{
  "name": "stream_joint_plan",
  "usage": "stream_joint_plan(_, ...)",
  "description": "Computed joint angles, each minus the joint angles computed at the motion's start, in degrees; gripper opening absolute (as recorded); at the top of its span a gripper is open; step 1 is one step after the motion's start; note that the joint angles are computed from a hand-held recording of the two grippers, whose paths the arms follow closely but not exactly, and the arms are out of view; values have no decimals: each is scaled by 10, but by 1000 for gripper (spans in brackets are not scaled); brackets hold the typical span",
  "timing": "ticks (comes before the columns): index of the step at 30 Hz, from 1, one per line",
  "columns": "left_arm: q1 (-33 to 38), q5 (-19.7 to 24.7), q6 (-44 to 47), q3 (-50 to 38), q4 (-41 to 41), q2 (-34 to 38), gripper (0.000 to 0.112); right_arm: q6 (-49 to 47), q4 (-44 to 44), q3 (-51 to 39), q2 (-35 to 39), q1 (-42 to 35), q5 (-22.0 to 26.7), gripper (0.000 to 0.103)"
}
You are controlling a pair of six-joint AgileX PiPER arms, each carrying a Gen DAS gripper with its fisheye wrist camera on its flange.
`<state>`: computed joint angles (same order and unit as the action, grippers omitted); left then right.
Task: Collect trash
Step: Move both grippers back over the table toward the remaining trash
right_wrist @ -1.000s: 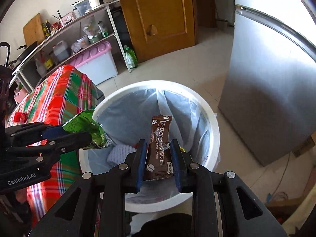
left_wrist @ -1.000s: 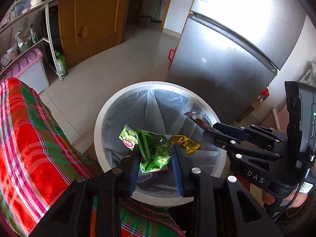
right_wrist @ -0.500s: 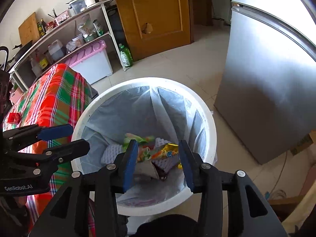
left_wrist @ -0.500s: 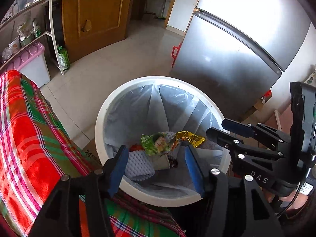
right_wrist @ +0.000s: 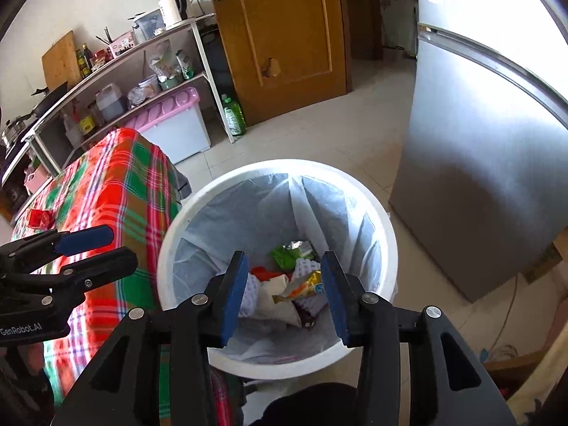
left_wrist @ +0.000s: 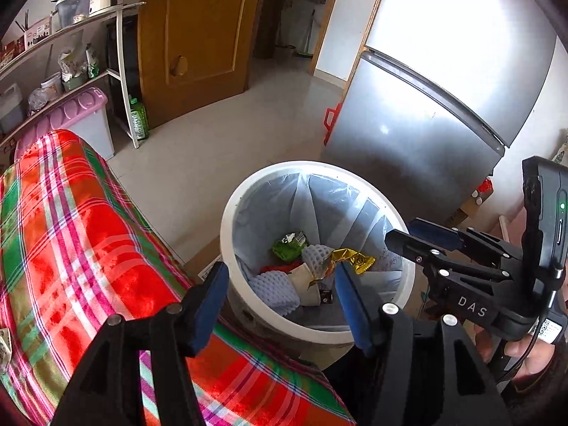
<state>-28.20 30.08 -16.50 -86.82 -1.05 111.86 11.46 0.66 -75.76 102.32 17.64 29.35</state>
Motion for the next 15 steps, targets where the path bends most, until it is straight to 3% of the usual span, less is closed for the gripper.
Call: stream_joint_plan(15, 34, -62, -80, 140, 72, -111, 66, 25, -17, -5, -25, 52, -10, 44)
